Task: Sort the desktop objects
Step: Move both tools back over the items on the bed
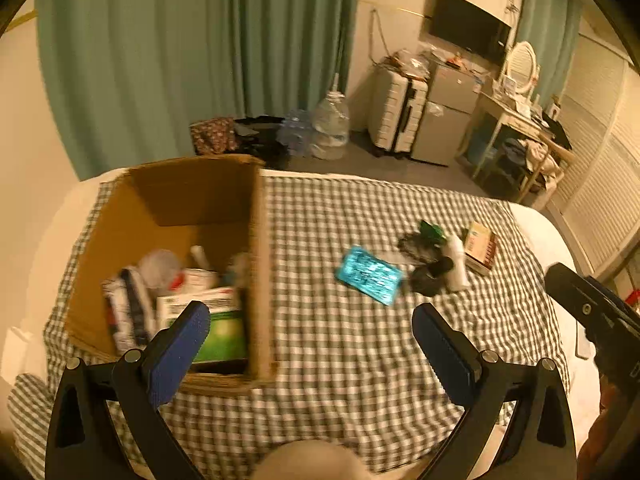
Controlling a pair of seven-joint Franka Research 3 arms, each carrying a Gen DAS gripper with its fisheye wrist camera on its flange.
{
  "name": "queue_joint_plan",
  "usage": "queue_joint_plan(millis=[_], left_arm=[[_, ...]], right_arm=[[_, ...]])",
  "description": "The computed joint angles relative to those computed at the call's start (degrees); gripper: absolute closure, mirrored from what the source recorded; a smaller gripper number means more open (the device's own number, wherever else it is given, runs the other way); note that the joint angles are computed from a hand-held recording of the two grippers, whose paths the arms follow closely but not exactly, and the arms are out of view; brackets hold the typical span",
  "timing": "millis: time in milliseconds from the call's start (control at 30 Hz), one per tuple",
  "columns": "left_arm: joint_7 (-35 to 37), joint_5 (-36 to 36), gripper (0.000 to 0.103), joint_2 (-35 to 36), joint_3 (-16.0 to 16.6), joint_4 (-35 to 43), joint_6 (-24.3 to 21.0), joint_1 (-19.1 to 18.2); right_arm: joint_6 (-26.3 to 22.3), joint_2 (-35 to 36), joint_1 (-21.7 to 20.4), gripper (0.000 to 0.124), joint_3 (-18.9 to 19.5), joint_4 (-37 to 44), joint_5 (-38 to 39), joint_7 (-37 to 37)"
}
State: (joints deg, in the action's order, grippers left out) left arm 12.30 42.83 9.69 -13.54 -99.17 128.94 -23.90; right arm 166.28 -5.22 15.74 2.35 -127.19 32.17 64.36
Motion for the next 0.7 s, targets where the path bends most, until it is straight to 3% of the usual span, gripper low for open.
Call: queue_joint_plan(millis=[267,433,700], left_arm=[[2.89,-1.42,0.000,13.30,1.39,12.81,-2.21,-4.08],[6.04,-3.63,0.000,20.14,3.64,18.95,-3.02,-5.39],[12.14,-7.03,0.000,33.20,7.56,32.75,-4.04,-6.33]], right_arm=[[-1.23,4.42,-5.30,0.033,-3.08,1.00,1.47,1.06],[-3.19,9.45,-7.61,0.034,-2.32,3.79,9.34,-7.02],[-7.76,23.05,-10.87,0.043,-0.30,15.44,7.80,-7.47]])
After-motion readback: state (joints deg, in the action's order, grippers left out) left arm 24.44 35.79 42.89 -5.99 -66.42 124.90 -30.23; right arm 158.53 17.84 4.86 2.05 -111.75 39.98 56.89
